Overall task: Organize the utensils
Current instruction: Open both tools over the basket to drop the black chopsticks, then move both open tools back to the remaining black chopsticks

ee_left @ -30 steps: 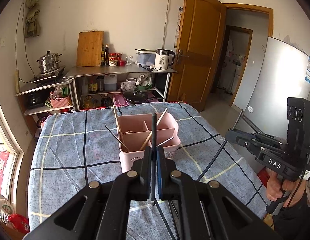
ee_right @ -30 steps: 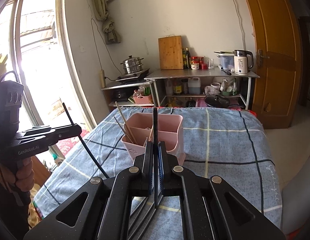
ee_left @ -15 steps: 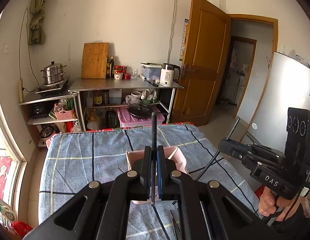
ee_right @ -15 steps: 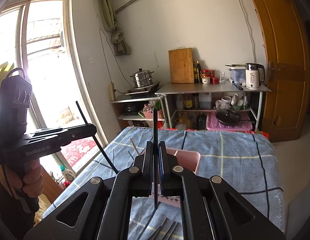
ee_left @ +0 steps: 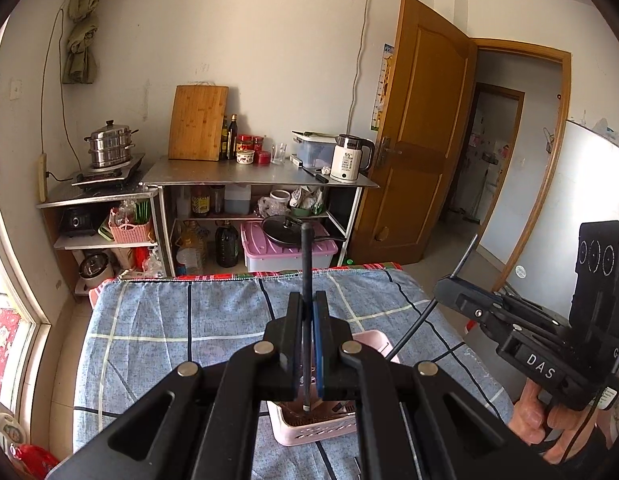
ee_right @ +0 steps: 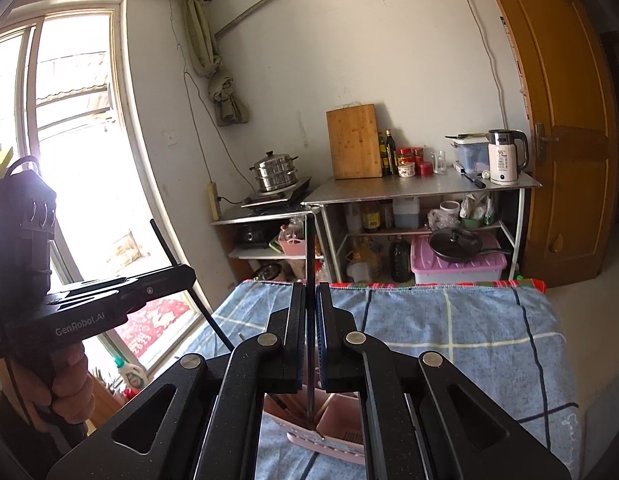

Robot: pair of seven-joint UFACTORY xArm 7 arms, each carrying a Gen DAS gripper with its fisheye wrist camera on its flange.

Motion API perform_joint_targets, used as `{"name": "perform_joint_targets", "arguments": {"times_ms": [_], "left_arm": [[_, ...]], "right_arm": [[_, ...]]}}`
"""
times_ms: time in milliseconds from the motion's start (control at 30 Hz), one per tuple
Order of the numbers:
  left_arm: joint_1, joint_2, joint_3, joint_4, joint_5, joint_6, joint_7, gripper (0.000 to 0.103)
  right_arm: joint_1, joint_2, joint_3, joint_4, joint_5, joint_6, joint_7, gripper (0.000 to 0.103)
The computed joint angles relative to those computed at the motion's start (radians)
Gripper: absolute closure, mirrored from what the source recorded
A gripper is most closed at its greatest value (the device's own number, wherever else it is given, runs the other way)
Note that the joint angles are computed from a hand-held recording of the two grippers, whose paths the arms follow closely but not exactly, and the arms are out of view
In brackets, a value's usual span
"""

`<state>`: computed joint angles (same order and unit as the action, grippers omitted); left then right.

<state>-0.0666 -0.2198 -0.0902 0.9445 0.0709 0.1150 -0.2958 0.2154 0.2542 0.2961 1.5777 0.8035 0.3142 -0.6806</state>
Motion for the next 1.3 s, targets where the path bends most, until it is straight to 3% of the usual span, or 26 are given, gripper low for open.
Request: {"name": "perform_joint_targets", "arguments": {"times_ms": [467,667,900,1000,1233,1300], "left_arm": [[-0.030,0.080,0.029,-0.036,-0.068,0.020,0.031,0.098],[0.016,0.050,-0.003,-0.069,0.020,-0.002,-0.056,0.090],[0.090,-0.056,-0.060,-0.160,0.111,-0.046,-0.165,0.080],[0.147,-0.121,-0.113,-0.215,0.148,-0.071,-0.213,0.078],[0.195,-0.278,-0.189,-0.369,0.142,-0.123,-0.241,0.074],[0.178,-0.310,-0.190,-0.412,0.126,-0.131,-0.238,0.074]], "right_arm": [[0.000,0.040,-0.006,-0.033,-0.099,0.071,0.062,0.098],[-0.009,0.000,-0.006,-0.070,-0.064,0.061,0.026,0.091],[-0.018,-0.095,-0.023,-0.163,0.049,0.036,-0.066,0.090],[-0.008,-0.153,-0.045,-0.228,0.113,0.027,-0.122,0.090],[0.056,-0.308,-0.128,-0.413,0.285,0.008,-0.277,0.090],[0.078,-0.342,-0.153,-0.458,0.320,0.010,-0.306,0.090]]}}
